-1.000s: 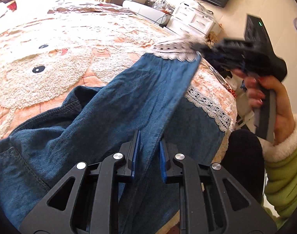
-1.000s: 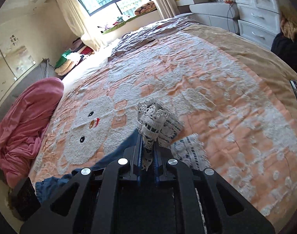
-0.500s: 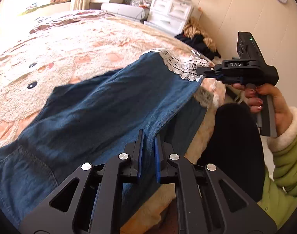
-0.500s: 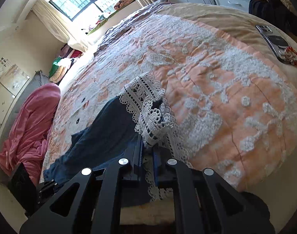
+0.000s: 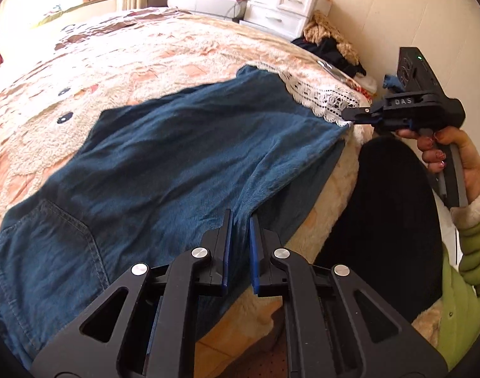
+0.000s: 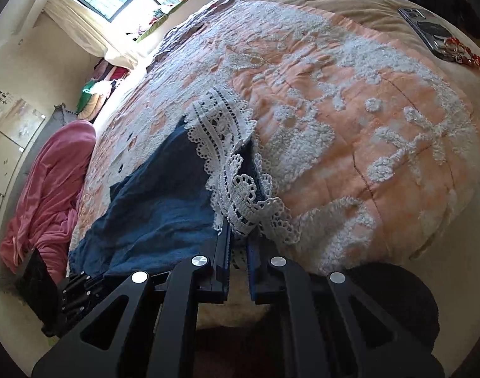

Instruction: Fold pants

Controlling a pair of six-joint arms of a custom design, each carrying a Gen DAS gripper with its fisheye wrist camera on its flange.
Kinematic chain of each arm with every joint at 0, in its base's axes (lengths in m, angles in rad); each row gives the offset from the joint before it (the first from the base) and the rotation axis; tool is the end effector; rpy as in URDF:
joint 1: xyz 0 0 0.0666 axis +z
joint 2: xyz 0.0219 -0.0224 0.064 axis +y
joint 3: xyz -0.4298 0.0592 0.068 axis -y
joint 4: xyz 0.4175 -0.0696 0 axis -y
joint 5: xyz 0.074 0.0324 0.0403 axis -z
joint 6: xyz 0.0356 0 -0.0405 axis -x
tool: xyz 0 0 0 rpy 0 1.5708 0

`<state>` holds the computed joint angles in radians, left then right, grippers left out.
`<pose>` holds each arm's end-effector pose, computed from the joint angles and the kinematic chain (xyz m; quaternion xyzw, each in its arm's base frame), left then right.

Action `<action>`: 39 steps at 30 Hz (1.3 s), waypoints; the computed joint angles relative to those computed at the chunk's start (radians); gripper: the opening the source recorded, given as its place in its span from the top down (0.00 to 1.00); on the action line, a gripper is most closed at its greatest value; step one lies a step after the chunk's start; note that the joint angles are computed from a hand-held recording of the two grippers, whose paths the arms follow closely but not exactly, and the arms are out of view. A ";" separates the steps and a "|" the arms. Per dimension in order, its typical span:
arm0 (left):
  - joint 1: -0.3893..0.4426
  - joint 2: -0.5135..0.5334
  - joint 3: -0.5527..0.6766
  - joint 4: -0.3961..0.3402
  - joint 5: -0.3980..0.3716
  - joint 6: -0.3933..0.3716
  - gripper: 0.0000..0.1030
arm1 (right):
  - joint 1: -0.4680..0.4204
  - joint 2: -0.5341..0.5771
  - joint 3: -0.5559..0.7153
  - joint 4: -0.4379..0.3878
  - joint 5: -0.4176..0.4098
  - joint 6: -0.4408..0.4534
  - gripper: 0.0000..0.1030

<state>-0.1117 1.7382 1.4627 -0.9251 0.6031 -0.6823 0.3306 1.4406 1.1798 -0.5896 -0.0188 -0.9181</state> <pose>0.5935 -0.0873 0.3331 0.4133 0.8444 -0.2307 0.2508 0.4814 0.1655 0.3754 0.2678 0.8967 0.2132 0.2808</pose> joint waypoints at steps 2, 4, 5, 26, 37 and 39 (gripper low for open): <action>-0.003 -0.003 -0.006 -0.003 -0.004 -0.017 0.96 | -0.004 -0.011 -0.025 0.021 -0.014 -0.016 0.92; -0.005 -0.008 -0.014 0.000 -0.008 -0.031 0.96 | -0.001 -0.021 -0.034 0.023 -0.012 -0.021 0.92; -0.005 -0.007 -0.015 -0.005 -0.008 -0.042 0.96 | 0.000 -0.024 -0.032 0.018 -0.008 -0.012 0.92; -0.001 0.003 -0.015 -0.048 -0.043 -0.100 1.00 | -0.021 -0.008 -0.056 0.037 -0.083 0.022 0.91; 0.042 -0.017 0.031 -0.117 0.082 -0.097 0.70 | -0.017 -0.113 -0.074 -0.006 0.046 0.065 0.48; 0.056 -0.016 0.073 -0.105 0.118 -0.058 0.55 | -0.020 -0.107 -0.044 -0.007 0.074 0.121 0.46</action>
